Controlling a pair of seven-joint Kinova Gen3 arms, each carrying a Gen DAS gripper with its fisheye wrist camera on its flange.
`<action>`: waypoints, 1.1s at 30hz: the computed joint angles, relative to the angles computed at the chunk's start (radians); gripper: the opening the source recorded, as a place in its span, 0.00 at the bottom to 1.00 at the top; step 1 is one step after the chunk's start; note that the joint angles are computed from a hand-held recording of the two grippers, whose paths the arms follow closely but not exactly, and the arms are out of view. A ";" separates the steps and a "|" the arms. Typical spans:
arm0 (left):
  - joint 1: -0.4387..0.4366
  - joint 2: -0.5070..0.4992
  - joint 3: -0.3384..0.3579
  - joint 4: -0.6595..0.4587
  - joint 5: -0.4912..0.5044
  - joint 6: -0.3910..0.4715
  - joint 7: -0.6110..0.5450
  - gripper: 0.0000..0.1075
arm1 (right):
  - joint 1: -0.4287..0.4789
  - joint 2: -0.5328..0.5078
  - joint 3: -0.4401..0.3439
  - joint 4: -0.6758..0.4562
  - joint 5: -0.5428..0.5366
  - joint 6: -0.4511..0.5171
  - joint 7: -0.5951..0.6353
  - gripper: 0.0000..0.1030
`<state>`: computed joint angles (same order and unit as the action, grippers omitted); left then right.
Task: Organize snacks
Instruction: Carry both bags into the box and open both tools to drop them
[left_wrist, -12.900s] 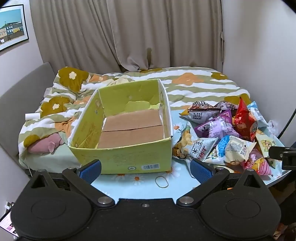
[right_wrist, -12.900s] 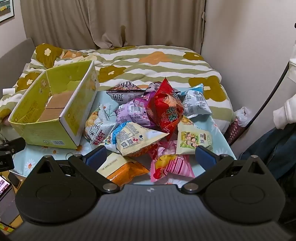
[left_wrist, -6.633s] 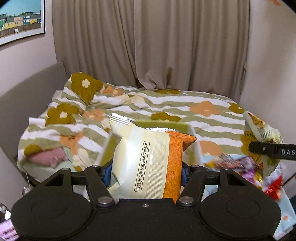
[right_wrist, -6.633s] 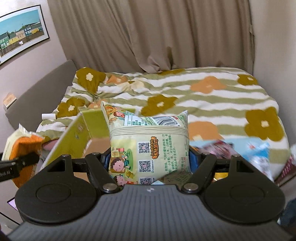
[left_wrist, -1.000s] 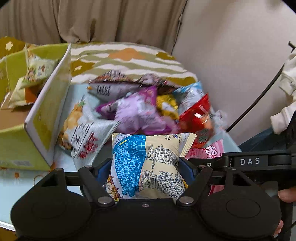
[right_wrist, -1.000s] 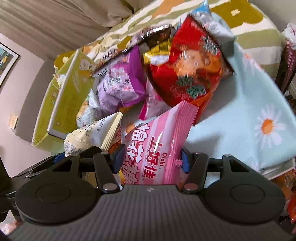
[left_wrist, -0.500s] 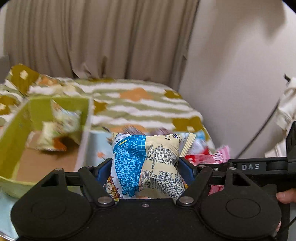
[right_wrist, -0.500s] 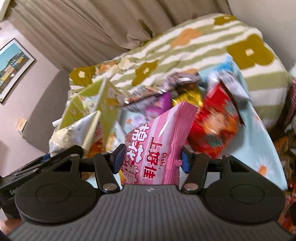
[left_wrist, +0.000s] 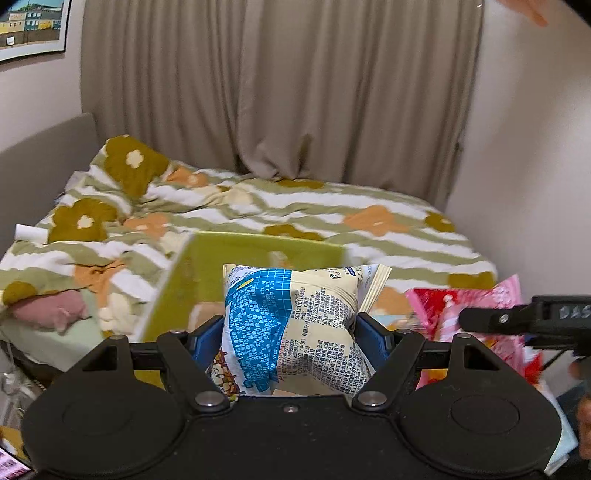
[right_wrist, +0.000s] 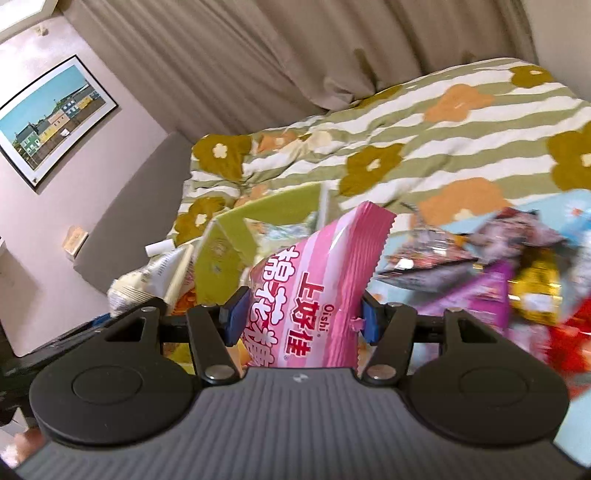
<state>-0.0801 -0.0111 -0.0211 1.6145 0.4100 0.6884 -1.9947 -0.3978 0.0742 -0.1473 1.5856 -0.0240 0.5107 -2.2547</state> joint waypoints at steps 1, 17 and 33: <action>-0.009 0.024 -0.009 -0.021 0.006 0.014 -0.019 0.73 | -0.014 0.029 -0.001 -0.034 0.020 0.008 -0.025 0.72; -0.150 0.210 0.051 -0.103 0.030 0.088 -0.340 0.94 | -0.265 0.325 0.117 -0.422 0.274 0.254 -0.355 0.72; -0.151 0.166 0.009 -0.100 -0.017 0.090 -0.181 0.94 | -0.205 0.430 0.054 -0.606 0.145 0.375 -0.112 0.73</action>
<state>-0.2313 0.1546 -0.0124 1.5148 0.3927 0.7787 -2.1761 -0.6026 0.5043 -0.0930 0.9799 0.1208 0.8854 -2.3663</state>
